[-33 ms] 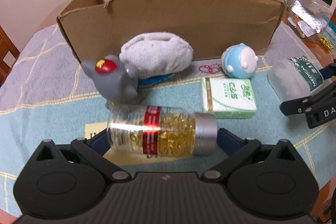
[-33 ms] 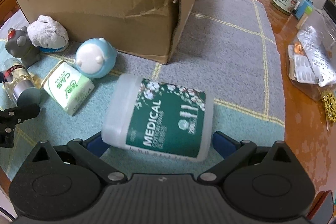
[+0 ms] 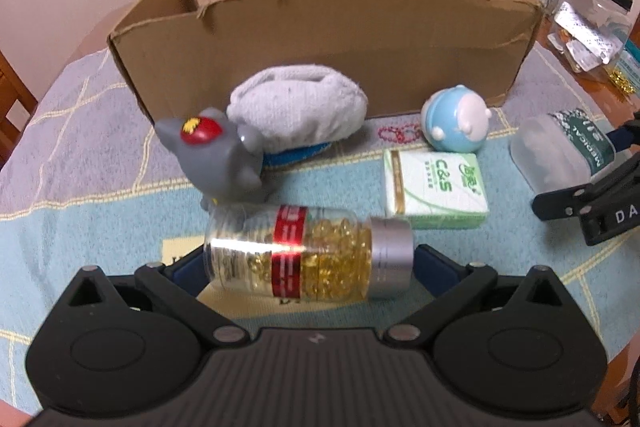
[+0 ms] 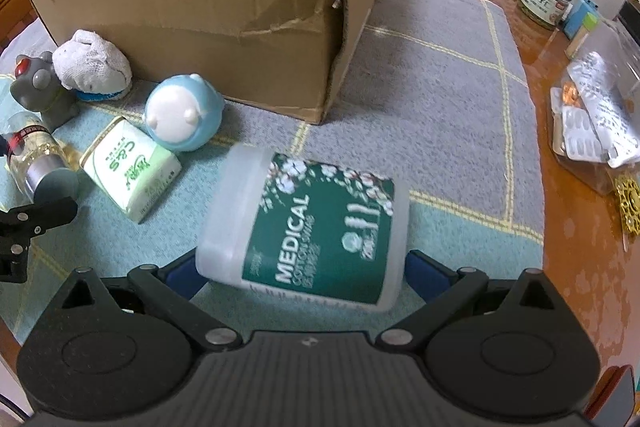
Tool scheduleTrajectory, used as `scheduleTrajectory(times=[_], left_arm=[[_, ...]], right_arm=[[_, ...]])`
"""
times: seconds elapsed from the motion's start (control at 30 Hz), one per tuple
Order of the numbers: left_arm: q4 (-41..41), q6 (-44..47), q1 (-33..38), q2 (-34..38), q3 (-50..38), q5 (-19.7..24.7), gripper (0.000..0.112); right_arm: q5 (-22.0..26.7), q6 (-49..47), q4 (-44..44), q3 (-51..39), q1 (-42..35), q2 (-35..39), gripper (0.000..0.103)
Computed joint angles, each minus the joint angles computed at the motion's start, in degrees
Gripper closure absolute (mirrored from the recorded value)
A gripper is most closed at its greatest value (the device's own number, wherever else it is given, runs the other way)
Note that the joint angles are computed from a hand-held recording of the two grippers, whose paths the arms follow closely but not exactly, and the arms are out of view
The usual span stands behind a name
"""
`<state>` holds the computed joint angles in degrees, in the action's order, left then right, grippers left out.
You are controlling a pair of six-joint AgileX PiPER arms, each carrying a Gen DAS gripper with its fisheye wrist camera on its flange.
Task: Organize objects
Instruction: 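Grasp the MEDICAL tub with the right tool while the left tool grasps the gold capsule bottle, then carry the MEDICAL tub and capsule bottle over the cardboard box with both tools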
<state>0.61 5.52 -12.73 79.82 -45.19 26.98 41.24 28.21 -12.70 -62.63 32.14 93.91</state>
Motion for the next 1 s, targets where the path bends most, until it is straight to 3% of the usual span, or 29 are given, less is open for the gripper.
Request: scheduleTrajectory(times=[0.3, 0.47, 0.63, 1.0], left_arm=[[-7.0, 9.5, 2.8, 2.0, -1.5, -0.4, 0.011], [-11.3, 15.5, 4.6, 1.6, -1.4, -0.3, 0.013], [-15.2, 21.6, 6.4, 2.1, -2.0, 1.1, 0.02], [-21.6, 33.6, 12.0, 2.7, -8.1, 15.6, 0.019]], right_arm=[[1.5, -2.0, 2.0, -4.8, -0.4, 2.4, 0.0], [4.5, 0.1, -0.4, -6.8, 0.4, 3.2, 0.012], [5.8, -1.0, 0.8, -7.4, -0.4, 3.2, 0.014], [12.0, -11.3, 7.1, -10.8, -2.1, 2.3, 0.015]])
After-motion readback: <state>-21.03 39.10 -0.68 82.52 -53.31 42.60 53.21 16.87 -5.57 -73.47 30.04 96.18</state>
